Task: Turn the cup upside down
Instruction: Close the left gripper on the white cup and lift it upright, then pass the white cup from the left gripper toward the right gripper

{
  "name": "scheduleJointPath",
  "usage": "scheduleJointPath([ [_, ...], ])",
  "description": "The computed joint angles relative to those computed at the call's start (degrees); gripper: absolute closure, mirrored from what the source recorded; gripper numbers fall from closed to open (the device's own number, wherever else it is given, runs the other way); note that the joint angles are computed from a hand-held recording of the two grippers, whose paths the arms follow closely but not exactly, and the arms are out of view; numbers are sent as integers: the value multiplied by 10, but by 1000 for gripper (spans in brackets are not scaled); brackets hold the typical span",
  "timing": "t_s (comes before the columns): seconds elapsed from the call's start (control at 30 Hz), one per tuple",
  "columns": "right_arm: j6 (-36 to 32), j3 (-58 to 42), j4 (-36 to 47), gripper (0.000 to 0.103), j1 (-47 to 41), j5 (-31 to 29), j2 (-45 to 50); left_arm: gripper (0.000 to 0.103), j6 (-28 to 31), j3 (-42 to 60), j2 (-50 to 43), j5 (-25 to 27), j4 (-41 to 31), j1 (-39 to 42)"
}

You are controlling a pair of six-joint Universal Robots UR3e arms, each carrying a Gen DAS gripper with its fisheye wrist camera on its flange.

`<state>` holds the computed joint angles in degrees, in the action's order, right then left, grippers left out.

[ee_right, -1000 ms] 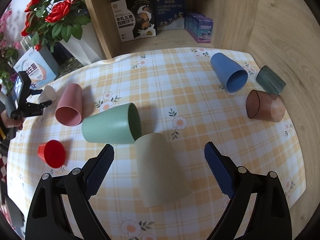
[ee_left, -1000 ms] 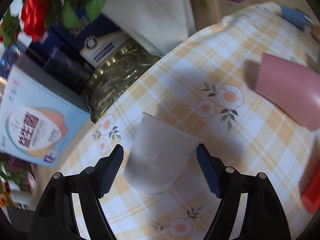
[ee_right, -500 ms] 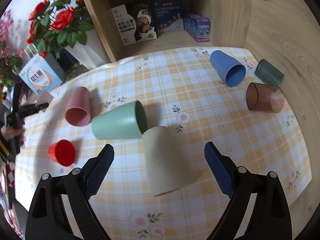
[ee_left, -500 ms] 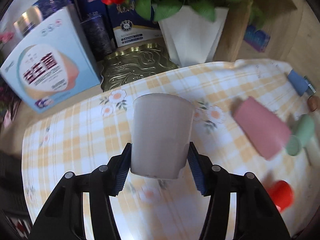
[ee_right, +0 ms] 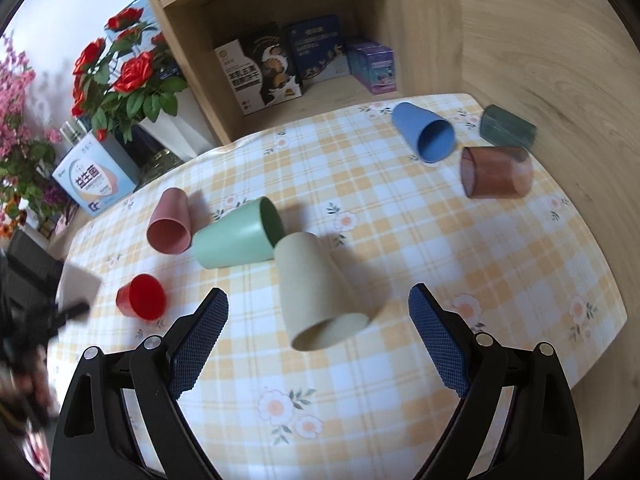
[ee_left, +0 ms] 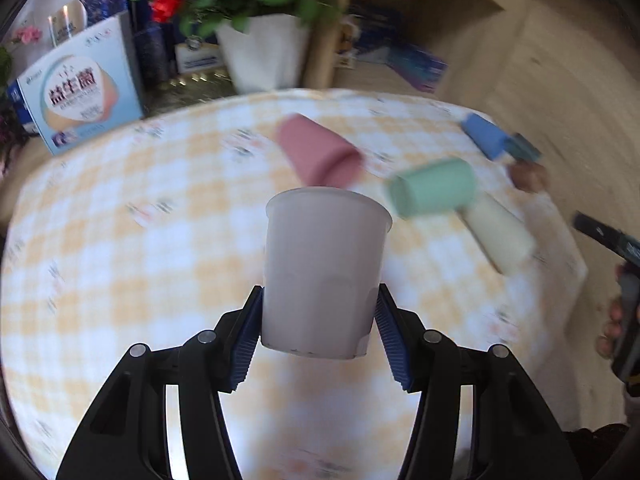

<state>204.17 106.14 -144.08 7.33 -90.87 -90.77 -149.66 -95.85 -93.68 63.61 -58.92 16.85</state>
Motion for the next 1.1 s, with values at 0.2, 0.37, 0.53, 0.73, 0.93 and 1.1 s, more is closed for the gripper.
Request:
scheduleJointPath([
  [0.2,-11,38,-12,14,-13,-6,-24,50,-93,-122,32,-7,76,-74],
  [0.37,-17,57,-18,14,-22,2,-37,50,-188,-128,-23,27,144,-150],
  [0.53,-19,73,-19,14,-36,4,-47,50,-233,-111,-67,56,181,-204],
  [0.73,-19,94,-23,14,-52,11,-60,49,-266,-110,-90,90,212,-255],
  [0.93,-22,101,-11,14,-48,6,-66,37,-264,-102,-99,93,212,-266],
  [1.1,-17,105,-3,14,-37,-6,-75,18,-264,-126,-75,90,236,-259],
])
